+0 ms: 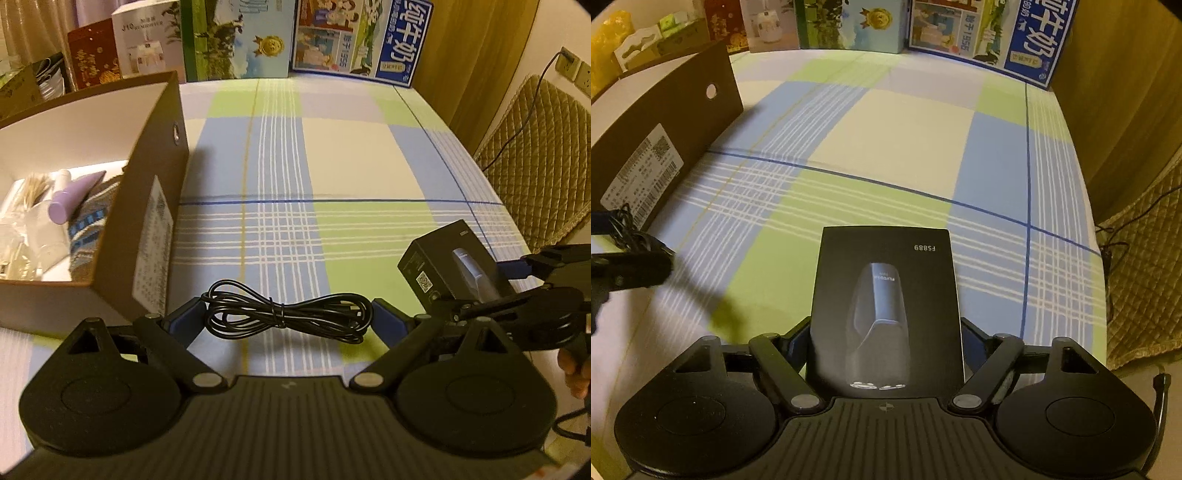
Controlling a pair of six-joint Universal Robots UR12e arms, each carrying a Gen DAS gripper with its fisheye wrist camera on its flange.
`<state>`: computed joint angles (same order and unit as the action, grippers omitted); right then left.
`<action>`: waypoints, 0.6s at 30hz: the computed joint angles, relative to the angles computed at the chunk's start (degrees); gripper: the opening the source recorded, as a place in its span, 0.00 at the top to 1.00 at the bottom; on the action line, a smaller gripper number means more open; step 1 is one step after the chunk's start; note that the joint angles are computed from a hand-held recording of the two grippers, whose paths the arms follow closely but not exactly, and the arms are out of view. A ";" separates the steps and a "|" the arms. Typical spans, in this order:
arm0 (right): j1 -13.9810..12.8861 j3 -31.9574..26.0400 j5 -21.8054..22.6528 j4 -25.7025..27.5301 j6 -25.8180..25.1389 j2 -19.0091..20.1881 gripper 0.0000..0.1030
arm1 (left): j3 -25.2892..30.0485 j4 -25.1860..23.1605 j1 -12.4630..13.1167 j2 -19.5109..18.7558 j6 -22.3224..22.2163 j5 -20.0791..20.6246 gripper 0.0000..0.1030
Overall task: Organize objects
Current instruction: 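Lift the cable and shaver box and carry them over the cardboard box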
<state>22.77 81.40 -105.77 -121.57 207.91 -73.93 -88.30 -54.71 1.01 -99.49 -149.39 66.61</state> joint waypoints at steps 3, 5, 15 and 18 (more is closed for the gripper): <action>0.37 0.34 -0.47 -0.67 0.63 -0.54 0.26 | -0.25 0.21 0.64 0.57 -0.01 -0.99 0.10; 0.56 0.71 -0.44 -1.69 1.82 -1.23 0.26 | -0.27 0.21 1.06 0.89 0.26 -1.84 0.10; 2.58 -1.69 -1.70 -5.84 3.96 -1.76 0.26 | 0.61 0.58 3.49 2.12 2.06 -7.86 0.10; 3.32 -3.16 -1.78 -7.38 3.68 -1.06 0.26 | 1.35 0.67 4.49 2.18 2.28 -9.43 0.10</action>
<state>26.10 78.23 -107.55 -128.96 211.58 -74.99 -86.95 -54.03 5.50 -97.31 -147.11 57.18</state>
